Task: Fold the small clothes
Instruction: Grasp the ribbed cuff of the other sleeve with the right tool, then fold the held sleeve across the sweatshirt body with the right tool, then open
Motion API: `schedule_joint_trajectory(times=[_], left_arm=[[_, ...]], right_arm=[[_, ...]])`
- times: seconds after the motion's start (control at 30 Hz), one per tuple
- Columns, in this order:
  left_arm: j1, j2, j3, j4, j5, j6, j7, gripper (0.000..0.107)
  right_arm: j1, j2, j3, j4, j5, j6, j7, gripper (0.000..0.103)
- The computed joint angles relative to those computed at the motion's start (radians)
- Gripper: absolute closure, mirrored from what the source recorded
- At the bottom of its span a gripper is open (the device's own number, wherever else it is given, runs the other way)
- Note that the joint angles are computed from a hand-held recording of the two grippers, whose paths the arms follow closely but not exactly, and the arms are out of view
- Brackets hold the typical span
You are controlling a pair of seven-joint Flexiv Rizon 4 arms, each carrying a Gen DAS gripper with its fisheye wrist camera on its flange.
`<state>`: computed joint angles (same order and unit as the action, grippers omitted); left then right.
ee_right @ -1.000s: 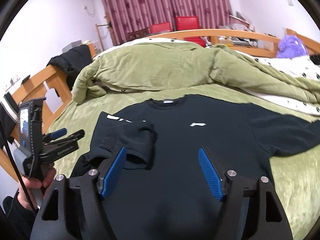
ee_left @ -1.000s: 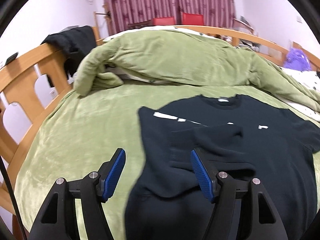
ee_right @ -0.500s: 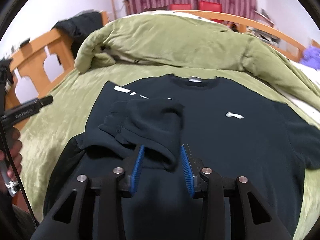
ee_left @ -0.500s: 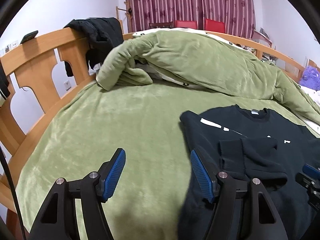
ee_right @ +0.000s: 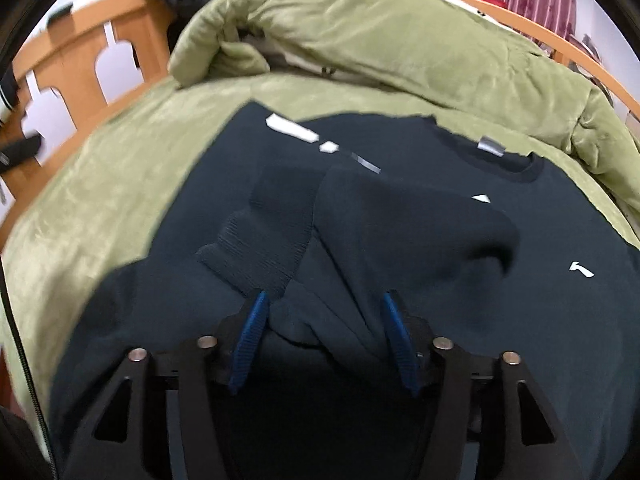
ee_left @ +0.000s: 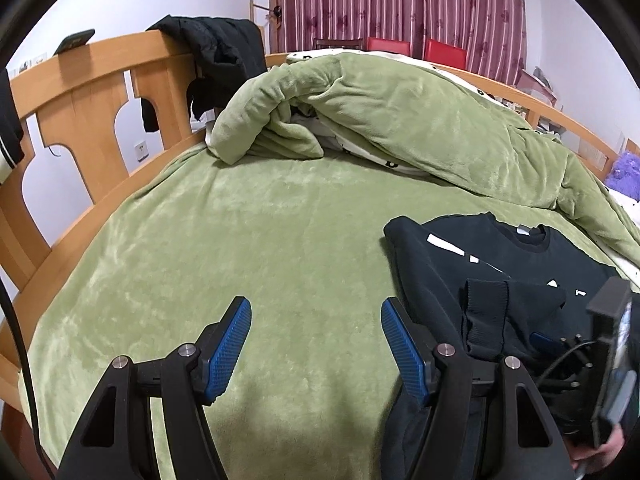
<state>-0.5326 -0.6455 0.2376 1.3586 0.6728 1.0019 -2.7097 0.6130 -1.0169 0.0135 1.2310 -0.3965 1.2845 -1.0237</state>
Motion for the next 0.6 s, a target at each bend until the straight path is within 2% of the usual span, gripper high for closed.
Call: schedule_joint_trajectory(times=[0.1,0.2,0.27,0.33,0.4,0.6], left_arm=[[0.01,0.0,-0.007,0.007,-0.013,0.006,0.002,0.041],[0.021,-0.002,-0.015,0.012,-0.035,0.014,0.006,0.041],[0.027,-0.003,-0.019,0.017,-0.05,0.029,0.006,0.041],[0.027,-0.005,-0.019,0.019,-0.061,0.038,0.01,0.041],[0.025,-0.009,-0.019,0.017,-0.071,0.037,0.018,0.041],[0.008,-0.024,-0.011,0.005,-0.083,0.028,0.027,0.041]], right_arm=[[0.003,-0.024,0.004,-0.026,-0.009,-0.019,-0.025,0.022],[0.027,-0.041,-0.028,-0.046,-0.035,-0.032,-0.026,0.02],[0.043,-0.047,-0.059,-0.056,-0.045,-0.031,0.001,0.029],[0.031,-0.041,-0.043,-0.057,-0.041,-0.031,0.001,0.066],[0.027,-0.02,-0.044,-0.033,-0.04,-0.01,0.003,0.08],[0.051,0.104,-0.146,0.145,-0.072,0.134,0.08,0.083]])
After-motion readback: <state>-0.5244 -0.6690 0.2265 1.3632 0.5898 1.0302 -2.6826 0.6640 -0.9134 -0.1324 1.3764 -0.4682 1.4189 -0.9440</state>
